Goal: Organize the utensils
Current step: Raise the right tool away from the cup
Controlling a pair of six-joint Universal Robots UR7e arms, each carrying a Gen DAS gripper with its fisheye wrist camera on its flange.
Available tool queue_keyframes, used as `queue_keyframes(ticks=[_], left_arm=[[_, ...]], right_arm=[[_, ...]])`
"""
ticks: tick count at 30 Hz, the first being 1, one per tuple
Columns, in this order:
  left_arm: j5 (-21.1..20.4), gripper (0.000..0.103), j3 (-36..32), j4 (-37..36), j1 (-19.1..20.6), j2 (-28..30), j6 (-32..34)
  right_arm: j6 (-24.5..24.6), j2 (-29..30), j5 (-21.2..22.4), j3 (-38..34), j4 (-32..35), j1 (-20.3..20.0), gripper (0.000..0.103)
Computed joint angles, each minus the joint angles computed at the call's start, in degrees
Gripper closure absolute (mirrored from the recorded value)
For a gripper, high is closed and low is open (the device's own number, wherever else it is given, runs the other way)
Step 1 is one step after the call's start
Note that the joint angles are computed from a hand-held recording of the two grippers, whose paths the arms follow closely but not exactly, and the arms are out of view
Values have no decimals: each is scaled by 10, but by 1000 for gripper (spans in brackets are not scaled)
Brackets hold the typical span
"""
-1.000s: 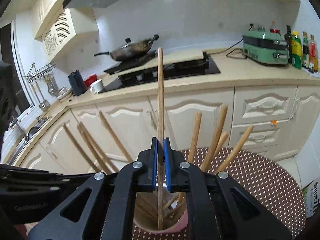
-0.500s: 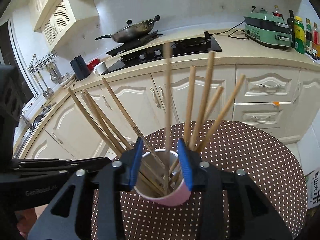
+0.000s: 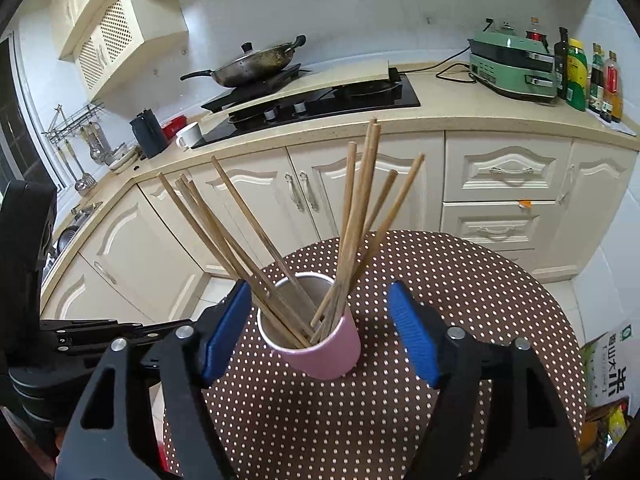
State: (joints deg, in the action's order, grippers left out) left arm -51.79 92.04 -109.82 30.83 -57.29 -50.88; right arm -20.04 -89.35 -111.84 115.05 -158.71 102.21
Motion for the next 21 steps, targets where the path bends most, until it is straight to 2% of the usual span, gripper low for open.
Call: queue_keyframes(ticks=[5,7,8,9,10,12,17,21], left_arm=[[1,95,7,13,-18,-10,-3],[8,92,9,18,-26,-14,-9],[12,79,11,21,-32,-18,-16],[17,56,16,17,-37,-23,-22],[24,45,22,9,-43,-28,-26],[53,45,37,6,-60,-37,-40],[70,45,46,38,-94,-50,-100],[96,44,46,90,-133,-56,-162]], right_arm=[[4,-15,-34,10,-12,24,26],[5,-22,-40,14,-17,31,25],[7,-25,-40,15,-15,33,25],[8,-29,-41,16,-11,35,25],[11,-36,-40,18,-11,36,24],[14,-48,-41,22,-10,38,22],[-5,-92,-40,37,12,46,22],[-18,-137,-34,53,41,54,21]])
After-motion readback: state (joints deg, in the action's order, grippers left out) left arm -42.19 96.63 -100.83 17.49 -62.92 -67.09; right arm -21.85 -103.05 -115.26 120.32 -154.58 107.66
